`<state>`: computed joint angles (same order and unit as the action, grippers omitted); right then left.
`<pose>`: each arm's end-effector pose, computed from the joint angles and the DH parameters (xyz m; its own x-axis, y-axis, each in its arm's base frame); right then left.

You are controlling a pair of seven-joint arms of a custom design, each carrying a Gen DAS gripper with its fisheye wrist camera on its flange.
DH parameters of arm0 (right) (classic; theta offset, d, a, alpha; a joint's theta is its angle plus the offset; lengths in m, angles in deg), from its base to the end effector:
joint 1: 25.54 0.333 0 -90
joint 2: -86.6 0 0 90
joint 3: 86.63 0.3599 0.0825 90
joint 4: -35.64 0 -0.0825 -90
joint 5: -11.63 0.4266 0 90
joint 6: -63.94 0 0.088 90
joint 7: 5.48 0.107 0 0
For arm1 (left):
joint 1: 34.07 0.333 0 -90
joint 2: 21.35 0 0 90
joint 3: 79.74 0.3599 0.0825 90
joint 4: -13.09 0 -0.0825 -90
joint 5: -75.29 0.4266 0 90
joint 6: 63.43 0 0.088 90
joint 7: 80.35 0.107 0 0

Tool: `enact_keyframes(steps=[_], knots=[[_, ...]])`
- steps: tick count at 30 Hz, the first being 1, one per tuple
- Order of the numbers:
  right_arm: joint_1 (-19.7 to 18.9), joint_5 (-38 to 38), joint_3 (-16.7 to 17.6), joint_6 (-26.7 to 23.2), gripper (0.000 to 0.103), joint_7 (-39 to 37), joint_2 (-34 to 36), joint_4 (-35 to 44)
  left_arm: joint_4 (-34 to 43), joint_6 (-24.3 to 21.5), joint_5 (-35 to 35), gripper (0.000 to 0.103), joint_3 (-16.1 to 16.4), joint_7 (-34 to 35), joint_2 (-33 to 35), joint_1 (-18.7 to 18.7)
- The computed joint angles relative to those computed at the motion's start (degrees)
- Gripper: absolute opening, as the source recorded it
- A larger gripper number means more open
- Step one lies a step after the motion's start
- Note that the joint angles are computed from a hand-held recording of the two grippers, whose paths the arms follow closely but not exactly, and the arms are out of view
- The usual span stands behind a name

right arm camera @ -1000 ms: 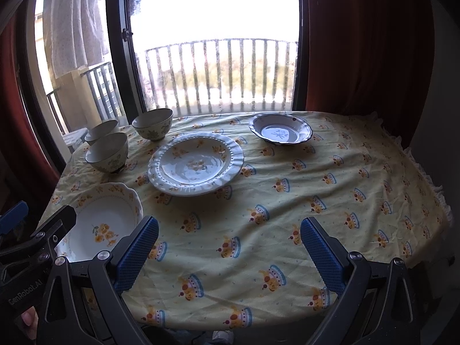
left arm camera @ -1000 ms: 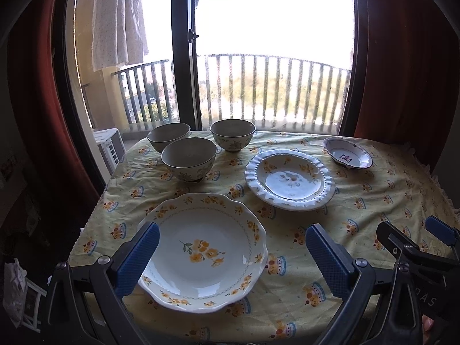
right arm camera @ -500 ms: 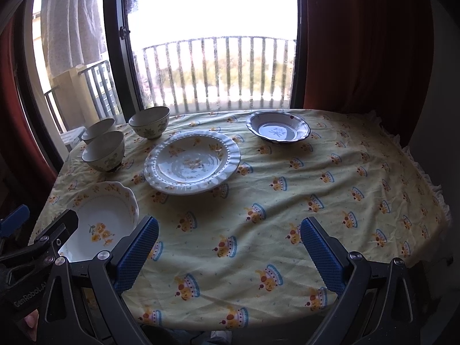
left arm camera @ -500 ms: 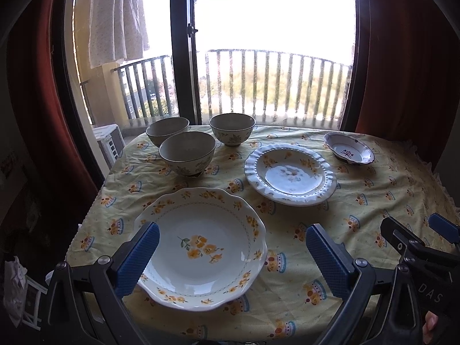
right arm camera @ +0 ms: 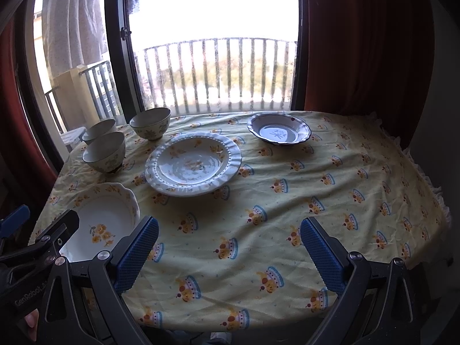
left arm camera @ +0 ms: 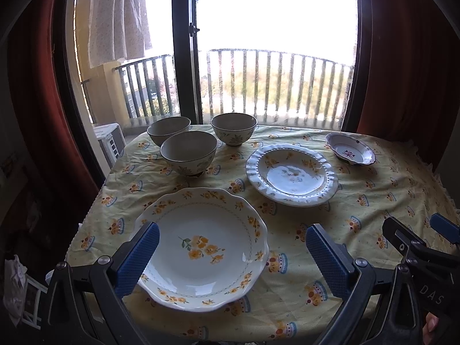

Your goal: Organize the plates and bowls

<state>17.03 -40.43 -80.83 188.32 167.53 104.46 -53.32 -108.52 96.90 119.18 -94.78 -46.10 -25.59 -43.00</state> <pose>0.5227 0.5270 0.5446 -0.1874 -0.9821 -0.0182 -0.6541 0.1386 -0.7436 0.5375 -0.2785 0.5430 -0.0859 -0.9963 0.0048 -0.6435 0.0518 -0.7637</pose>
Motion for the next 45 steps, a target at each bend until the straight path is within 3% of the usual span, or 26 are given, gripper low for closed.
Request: enact_keyframes(steps=[38, 45], knots=[[-0.62, 0.49, 0.08, 0.67, 0.101, 0.25, -0.51, -0.61, 0.88, -1.69, 0.36, 0.098, 0.29, 0.38, 0.91, -1.17], [-0.66, 2.97, 0.1, 1.26, 0.099, -4.07, 2.71, 3.5, 1.85, -3.41, -1.79, 0.094, 1.37, 3.03, 1.87, -0.91]])
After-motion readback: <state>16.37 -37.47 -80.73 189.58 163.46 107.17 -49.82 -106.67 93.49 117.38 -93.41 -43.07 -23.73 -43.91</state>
